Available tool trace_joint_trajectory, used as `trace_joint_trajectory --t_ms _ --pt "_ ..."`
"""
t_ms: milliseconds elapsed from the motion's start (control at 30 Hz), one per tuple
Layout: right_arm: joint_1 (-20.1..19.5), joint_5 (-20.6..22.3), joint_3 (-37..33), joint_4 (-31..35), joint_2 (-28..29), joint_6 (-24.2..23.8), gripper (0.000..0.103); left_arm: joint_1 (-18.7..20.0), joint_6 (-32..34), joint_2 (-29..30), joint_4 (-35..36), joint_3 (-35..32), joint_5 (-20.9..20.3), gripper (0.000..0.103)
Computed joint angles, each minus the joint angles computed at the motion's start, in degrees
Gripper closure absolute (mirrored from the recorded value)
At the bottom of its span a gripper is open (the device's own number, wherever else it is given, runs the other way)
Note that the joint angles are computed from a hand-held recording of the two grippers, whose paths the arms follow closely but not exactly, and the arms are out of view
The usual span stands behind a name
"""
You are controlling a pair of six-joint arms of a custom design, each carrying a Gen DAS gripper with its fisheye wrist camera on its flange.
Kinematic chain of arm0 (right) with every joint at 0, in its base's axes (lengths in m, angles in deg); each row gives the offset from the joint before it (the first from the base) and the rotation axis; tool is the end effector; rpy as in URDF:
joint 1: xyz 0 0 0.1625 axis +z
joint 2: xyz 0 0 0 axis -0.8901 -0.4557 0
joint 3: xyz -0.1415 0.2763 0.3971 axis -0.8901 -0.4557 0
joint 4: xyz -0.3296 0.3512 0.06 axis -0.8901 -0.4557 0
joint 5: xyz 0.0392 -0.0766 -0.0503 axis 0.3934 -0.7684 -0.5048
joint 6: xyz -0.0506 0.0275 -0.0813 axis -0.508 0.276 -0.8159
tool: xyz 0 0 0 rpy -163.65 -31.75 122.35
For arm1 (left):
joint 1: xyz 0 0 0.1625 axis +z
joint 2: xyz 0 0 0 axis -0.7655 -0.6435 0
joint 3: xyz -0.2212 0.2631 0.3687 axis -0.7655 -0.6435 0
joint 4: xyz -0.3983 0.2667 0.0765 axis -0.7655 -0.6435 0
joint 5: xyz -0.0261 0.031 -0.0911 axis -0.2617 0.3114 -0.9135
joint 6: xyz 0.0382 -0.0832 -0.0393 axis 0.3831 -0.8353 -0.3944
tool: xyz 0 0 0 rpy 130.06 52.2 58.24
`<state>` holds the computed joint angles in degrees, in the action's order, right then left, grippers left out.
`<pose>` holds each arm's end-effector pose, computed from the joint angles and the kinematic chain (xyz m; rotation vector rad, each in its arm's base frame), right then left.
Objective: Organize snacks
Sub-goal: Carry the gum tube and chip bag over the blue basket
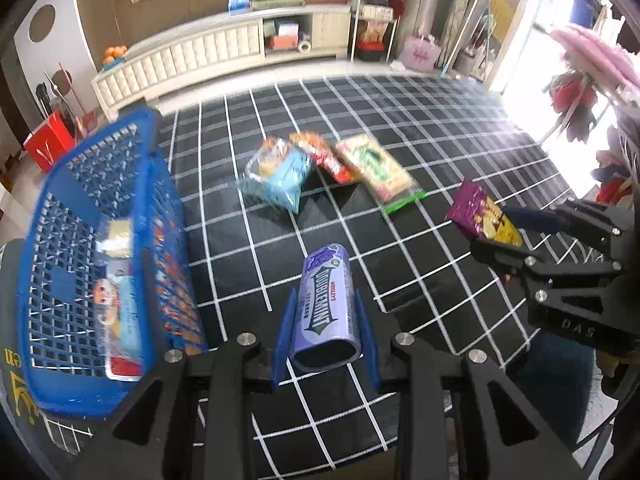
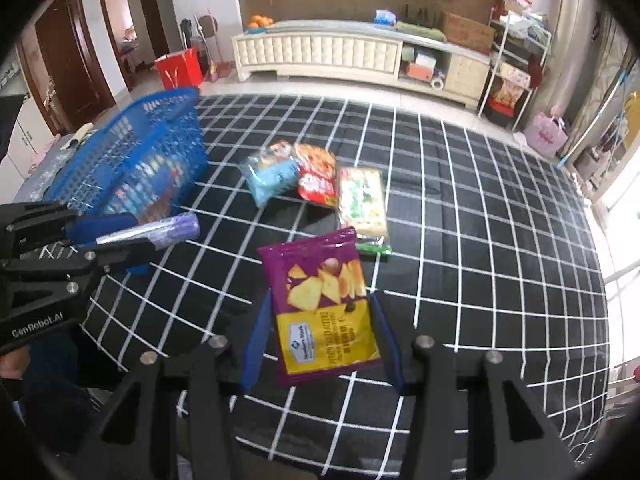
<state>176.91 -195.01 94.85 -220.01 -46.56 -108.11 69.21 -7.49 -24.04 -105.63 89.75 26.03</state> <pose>0.2342 -0.3349 0.3162 0.8601 -2.3622 0.4966 -0.3869 -0.3445 0.1388 0.4134 2.3648 -0.5686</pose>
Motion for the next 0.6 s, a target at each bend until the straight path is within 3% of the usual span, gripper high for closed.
trace_joint_trajectory --t_ms 267,600 --pt "6.62 0.08 -1.45 0.26 0.39 3.19 0.049 -5.28 -2.13 -5.48 5.85 -0.66 4.33 0.075" --pt "13.18 1.77 -4.23 -3.12 8.94 5.51 0.049 -9.44 -8.81 -14.83 19.74 -0.61 7.68 0.075"
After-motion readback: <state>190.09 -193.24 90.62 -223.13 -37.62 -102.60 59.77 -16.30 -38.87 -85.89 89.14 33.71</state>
